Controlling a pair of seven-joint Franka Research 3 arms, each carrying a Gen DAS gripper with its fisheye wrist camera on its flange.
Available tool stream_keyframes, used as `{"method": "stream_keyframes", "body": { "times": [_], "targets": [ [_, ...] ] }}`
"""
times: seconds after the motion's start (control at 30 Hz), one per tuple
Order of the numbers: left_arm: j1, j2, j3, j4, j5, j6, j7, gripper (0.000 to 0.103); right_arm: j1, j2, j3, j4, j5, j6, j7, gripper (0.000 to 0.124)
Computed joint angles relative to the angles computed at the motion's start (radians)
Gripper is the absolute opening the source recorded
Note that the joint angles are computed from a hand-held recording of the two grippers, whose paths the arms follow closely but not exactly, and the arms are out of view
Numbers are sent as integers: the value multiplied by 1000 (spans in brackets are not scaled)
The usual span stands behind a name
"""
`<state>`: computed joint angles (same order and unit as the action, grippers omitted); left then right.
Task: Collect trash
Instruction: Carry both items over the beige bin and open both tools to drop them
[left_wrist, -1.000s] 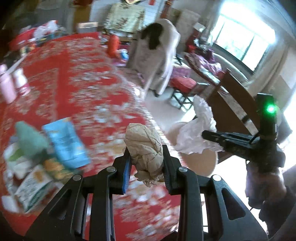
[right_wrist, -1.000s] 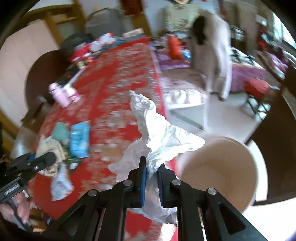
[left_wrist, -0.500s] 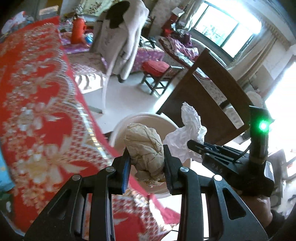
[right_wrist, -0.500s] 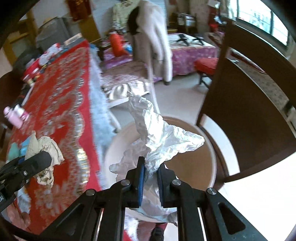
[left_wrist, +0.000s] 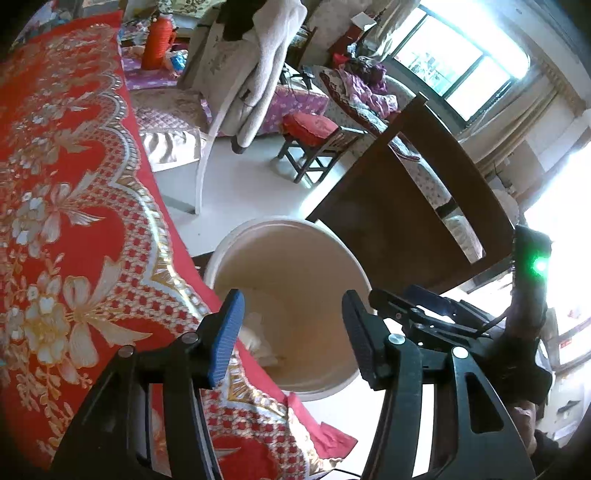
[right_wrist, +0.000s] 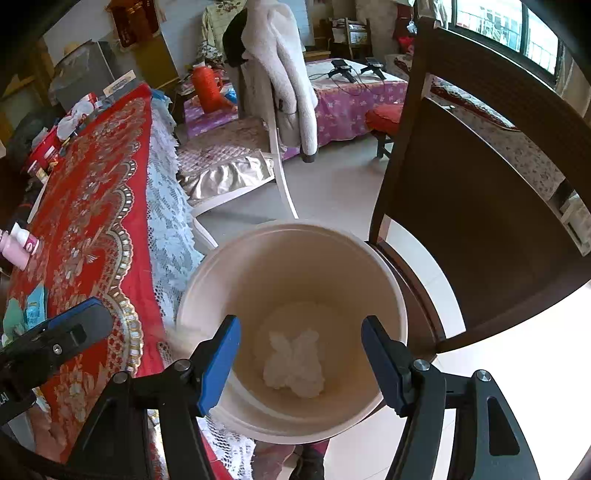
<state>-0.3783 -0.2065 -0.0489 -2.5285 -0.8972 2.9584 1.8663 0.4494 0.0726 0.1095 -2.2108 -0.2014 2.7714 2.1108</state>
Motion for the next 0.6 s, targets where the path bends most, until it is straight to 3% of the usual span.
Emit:
{"method": "stream_keyframes", "body": {
  "times": [0.17,0.37,0.6],
  "targets": [
    [83,-56,-58,-79,235,33,-224,53,15,-7,9,7,-34,14,16,66],
    [261,-156,-168,-162,545,15,-514,53,42,0,27,30,-39,28,15,66],
    [381,-286,-202,-249,731,-34,-685,53,92,31,42,80,-38,29,-3,70]
  ]
}}
